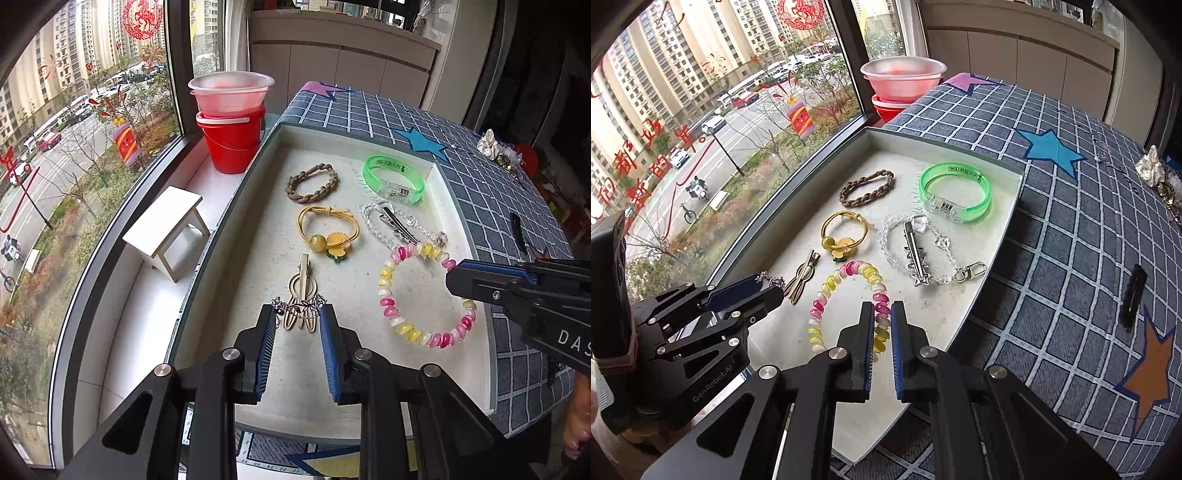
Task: Organize jewelry
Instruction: 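Carry the silver charm chain and beaded bracelet over the white tray, then lower both items into the tray and open both tools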
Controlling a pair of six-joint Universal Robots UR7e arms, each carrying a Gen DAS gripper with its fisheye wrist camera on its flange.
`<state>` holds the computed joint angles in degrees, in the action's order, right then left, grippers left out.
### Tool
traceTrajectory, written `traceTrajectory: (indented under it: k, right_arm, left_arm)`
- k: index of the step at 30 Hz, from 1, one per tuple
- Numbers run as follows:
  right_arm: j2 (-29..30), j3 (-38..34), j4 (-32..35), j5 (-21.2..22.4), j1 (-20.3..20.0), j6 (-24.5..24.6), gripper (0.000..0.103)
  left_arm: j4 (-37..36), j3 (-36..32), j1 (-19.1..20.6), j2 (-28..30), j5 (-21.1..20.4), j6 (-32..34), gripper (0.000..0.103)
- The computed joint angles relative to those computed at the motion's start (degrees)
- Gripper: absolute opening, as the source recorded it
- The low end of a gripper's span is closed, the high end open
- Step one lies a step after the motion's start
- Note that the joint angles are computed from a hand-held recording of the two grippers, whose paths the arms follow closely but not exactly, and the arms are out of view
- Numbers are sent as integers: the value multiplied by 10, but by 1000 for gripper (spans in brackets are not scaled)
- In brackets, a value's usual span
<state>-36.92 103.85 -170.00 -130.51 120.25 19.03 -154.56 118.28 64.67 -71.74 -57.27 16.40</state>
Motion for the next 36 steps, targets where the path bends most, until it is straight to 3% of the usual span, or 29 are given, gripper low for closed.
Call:
traceTrajectory:
  k: [6,12,24,36]
  right_arm:
    - [12,-11,23,20,-19,19,9]
    - [18,-18,33,4,-33,34,9]
    - [32,-40,29,-35,-36,14,9]
    - [22,-27,14,-6,-44,10,10]
  left_arm:
    - [11,-10,7,11,5,-9,32]
    - [10,-11,8,19,11,-13,32]
    - [1,-11,2,27,28,-18,33]
    - [-11,-4,-12,30,66,-25,33]
